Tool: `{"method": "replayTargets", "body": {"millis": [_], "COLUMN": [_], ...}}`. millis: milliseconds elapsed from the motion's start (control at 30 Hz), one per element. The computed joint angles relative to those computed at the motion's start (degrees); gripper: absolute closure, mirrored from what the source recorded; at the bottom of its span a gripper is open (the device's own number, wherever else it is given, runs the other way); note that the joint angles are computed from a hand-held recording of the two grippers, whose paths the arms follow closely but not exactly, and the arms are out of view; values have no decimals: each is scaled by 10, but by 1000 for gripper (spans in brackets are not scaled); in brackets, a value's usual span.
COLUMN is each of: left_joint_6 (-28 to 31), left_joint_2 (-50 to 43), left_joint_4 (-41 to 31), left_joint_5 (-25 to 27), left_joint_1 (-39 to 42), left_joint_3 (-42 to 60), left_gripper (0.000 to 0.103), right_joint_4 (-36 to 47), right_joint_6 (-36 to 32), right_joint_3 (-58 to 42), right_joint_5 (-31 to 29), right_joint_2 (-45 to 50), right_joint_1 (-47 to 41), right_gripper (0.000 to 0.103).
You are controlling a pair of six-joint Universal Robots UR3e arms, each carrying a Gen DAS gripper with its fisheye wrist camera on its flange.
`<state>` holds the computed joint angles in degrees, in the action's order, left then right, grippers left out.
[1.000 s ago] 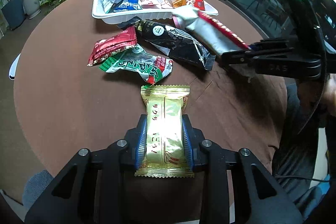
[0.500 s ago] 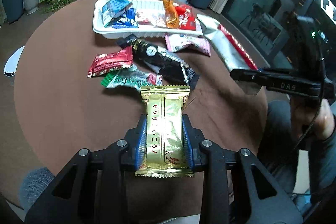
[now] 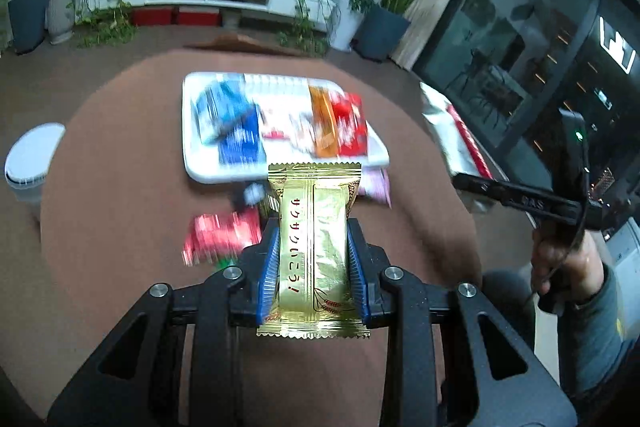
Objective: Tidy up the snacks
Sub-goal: 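Carry the gold pack into the tray with the left tool while the right places the white-red stick pack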
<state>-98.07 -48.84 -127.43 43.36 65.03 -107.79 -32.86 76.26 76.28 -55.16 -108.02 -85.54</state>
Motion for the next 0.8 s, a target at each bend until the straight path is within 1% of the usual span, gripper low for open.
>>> {"method": "replayTargets", "body": {"millis": [33, 100, 133, 167, 200, 233, 267, 300, 367, 400, 467, 600, 733, 800], "left_joint_6": [-73, -180, -243, -284, -337, -364, -407, -430, -487, -508, -532, -568, -590, -597], "left_joint_2": [-29, -79, -113, -137, -170, -191, -227, -250, -312, -341, -387, -482, -545, -569], "left_joint_4": [92, 234, 318, 372, 443, 479, 532, 561, 639, 671, 712, 780, 832, 850], "left_joint_5": [-16, -28, -28, -26, -23, -19, -10, -5, 27, 42, 72, 125, 165, 178], "left_joint_1": [-48, -111, -148, -170, -199, -215, -242, -257, -309, -332, -365, -420, -455, -463], "left_joint_3": [-4, -5, -1, 4, 12, 20, 35, 47, 76, 87, 105, 146, 166, 174], "left_gripper": [74, 74, 74, 74, 74, 74, 74, 74, 74, 74, 74, 74, 74, 74], "right_joint_4": [5, 6, 9, 9, 0, -18, -37, -72, -159, -222, -338, -467, -555, -576], "right_joint_6": [15, 49, 68, 82, 108, 142, 167, 210, 299, 351, 442, 532, 595, 607], "right_joint_3": [-23, -61, -83, -96, -109, -116, -112, -105, -77, -52, -8, 43, 60, 65], "right_joint_5": [16, 45, 61, 71, 83, 96, 103, 109, 114, 111, 93, 54, 20, 10], "right_joint_2": [12, 30, 40, 46, 53, 59, 60, 65, 76, 81, 95, 124, 161, 174], "right_joint_1": [15, 51, 73, 89, 117, 150, 173, 210, 282, 320, 389, 460, 509, 519], "right_gripper": [84, 84, 84, 84, 84, 84, 84, 84, 84, 84, 84, 84, 84, 84]}}
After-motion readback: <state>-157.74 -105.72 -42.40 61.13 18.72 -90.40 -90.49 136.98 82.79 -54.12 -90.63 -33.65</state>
